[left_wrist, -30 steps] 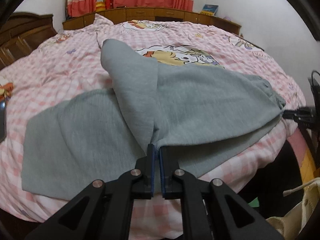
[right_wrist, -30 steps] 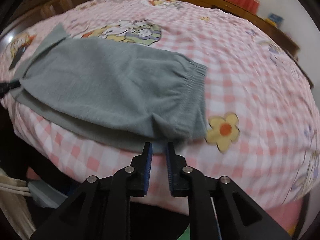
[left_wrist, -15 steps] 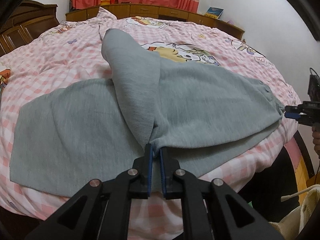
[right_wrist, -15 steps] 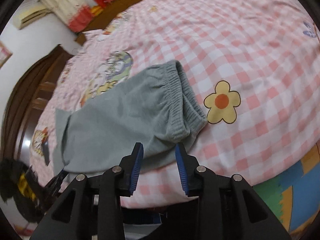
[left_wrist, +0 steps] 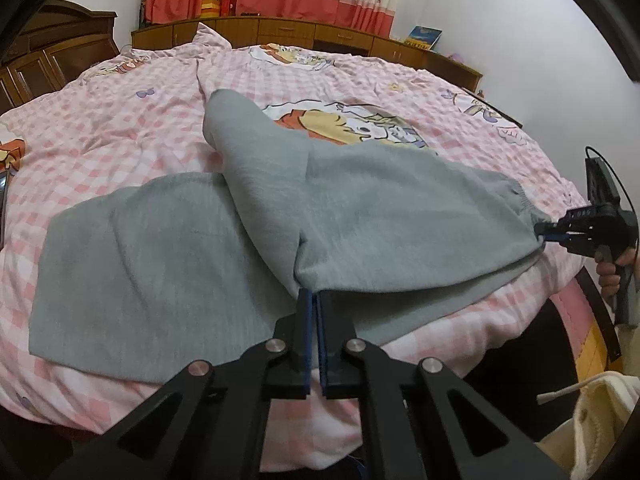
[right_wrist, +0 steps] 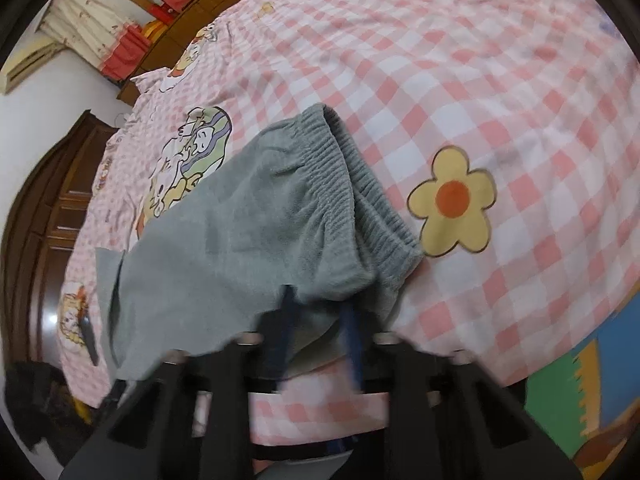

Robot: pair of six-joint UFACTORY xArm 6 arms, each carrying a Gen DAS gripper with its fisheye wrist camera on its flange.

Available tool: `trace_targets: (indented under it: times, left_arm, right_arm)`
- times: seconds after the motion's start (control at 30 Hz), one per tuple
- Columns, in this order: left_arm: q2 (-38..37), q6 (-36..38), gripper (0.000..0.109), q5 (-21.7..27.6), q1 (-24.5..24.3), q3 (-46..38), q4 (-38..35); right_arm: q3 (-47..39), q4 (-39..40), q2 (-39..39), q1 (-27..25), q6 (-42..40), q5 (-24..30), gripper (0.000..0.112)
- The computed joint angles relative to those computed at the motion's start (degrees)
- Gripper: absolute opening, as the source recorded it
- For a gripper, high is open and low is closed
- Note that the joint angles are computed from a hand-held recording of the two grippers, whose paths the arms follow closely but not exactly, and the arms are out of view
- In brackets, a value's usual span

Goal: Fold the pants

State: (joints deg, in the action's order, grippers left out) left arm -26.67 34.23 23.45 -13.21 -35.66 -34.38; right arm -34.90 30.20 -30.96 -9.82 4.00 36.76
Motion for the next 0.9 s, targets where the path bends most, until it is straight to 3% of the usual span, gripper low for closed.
trace_targets:
  times: [0.4,0.47,0.53,0.6,0.87,0.9]
  left_arm:
    - [-2.32,-5.3,0.001,3.11,1.26,1.57,3.97]
    - [-2.01,-5.33,0.009,3.65,1.83,0.64,2.11]
    - [-1.01,-5.48,0.032,3.31,1.96,-0.62,1.38]
    - [0.51,-8.29,0.044,1.1,1.47,-1.6,4.03]
    - [10.53,-11.26,0.044,3.67,0.84,-9.12,2.05]
    - [11.58,-13.28,0.03,3.65,0.88,-9.92,3.31]
  right_arm:
    - [2.69,0.14,-3.21,-0.56,-2.59,-1.03,0.007]
    - [2.79,1.11,-2.1,-0.59,-2.76,-1.47,0.009]
    - [2.87,2.07,-1.27,-0.68,-3.34,-1.56,0.01]
    - [3.03,2.8,-0.98,-0.71,-3.85,-1.73,0.011]
    - [2.5,3.38,-0.46,-0.95,-5.15,-1.47,0.012]
    - [2.44,3.35,-0.36,-0.84,-4.97,-1.64,0.012]
